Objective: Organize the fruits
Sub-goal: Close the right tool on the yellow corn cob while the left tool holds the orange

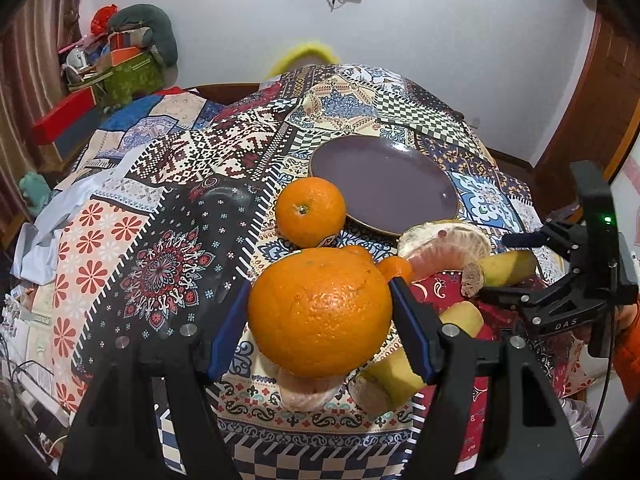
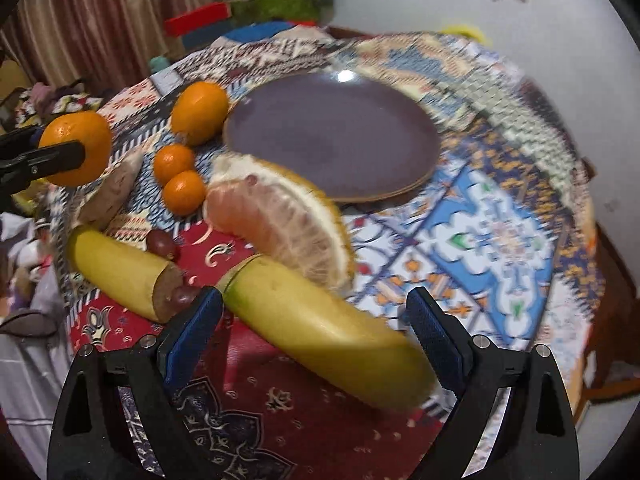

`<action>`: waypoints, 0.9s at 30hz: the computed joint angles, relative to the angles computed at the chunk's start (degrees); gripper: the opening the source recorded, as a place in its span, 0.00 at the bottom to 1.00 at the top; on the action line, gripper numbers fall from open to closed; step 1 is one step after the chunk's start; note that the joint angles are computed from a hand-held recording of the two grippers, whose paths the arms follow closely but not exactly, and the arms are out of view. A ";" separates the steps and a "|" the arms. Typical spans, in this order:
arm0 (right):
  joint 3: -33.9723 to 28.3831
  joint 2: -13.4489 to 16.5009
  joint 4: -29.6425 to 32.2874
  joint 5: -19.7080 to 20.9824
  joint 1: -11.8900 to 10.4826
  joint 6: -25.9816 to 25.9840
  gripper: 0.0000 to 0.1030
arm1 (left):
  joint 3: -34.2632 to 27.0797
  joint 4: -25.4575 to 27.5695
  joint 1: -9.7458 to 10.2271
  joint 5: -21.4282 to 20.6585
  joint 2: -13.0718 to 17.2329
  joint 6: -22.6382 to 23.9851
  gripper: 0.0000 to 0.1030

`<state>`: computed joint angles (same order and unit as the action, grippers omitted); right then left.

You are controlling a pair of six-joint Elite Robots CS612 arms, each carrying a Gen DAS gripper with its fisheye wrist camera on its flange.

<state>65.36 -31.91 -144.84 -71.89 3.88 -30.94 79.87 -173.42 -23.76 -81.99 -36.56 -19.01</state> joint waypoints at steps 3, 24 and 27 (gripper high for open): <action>0.10 0.04 -0.01 -0.04 -0.02 -0.31 0.88 | -0.29 0.67 -0.07 0.12 0.10 -0.01 0.67; 10.12 -5.38 -8.18 -3.95 -1.51 17.02 0.42 | -0.25 -0.58 -0.55 -2.09 0.11 1.91 0.67; 10.94 -6.30 -6.56 -1.53 -1.85 17.16 0.36 | 0.12 -1.09 -0.68 -2.20 -0.09 2.26 0.67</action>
